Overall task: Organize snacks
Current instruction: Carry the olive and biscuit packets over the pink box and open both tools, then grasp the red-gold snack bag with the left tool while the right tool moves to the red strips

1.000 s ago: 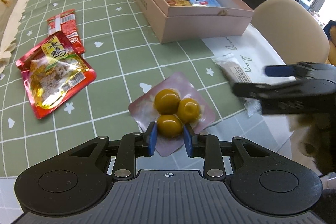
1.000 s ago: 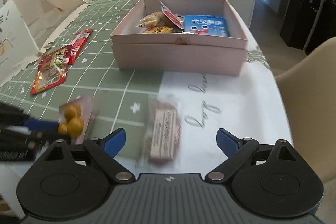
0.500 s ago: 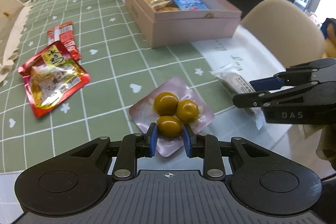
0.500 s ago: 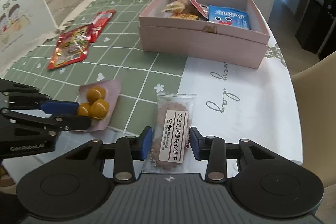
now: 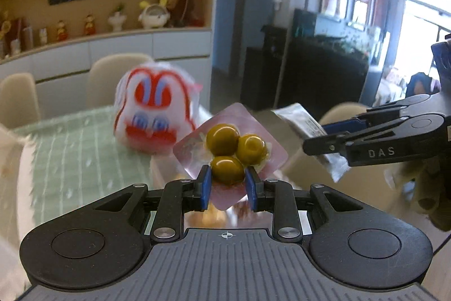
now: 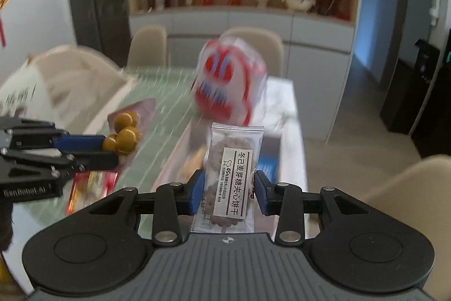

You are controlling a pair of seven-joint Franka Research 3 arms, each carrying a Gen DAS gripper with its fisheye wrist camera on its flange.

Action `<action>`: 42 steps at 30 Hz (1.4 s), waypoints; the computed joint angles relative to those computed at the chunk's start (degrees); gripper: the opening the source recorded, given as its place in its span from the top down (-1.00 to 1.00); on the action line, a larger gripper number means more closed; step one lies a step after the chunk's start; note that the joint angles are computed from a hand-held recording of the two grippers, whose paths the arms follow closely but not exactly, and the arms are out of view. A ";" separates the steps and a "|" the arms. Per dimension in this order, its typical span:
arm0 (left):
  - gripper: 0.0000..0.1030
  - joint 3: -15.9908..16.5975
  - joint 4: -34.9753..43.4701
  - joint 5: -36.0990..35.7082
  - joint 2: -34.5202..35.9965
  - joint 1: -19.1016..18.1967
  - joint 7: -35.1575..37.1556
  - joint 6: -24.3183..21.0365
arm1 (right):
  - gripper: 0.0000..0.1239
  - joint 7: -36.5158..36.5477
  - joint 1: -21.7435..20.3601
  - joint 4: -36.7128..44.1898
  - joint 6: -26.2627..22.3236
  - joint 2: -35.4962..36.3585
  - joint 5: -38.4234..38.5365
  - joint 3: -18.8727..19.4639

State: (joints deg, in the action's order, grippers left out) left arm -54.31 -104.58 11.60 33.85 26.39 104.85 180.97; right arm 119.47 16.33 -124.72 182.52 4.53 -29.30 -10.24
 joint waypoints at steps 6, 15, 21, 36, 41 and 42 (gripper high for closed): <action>0.41 19.71 22.52 -1.28 8.17 -22.47 -5.96 -14.01 | 0.39 -9.74 -5.65 13.16 -6.35 8.73 16.92 6.02; 0.45 30.20 43.41 -5.13 22.85 -34.11 -4.39 -23.58 | 0.39 -14.79 -2.75 20.96 -11.23 17.92 26.12 3.49; 0.46 25.54 24.75 -13.82 12.00 -26.62 -2.99 -11.74 | 0.38 -20.02 -3.80 26.45 -15.45 23.28 30.60 4.59; 0.46 23.57 -13.04 -25.21 -11.35 -13.17 -14.28 -5.14 | 0.27 -25.86 -1.10 36.20 -21.30 33.76 33.28 4.64; 0.46 36.00 -17.31 -20.05 -15.03 -20.19 -25.28 -2.15 | -0.10 -20.14 8.60 25.37 -11.60 26.80 24.85 -4.65; 0.46 37.75 -16.88 -18.99 -14.81 -20.94 -27.14 -2.56 | -0.14 -17.74 11.54 23.05 -9.20 25.36 21.66 -7.38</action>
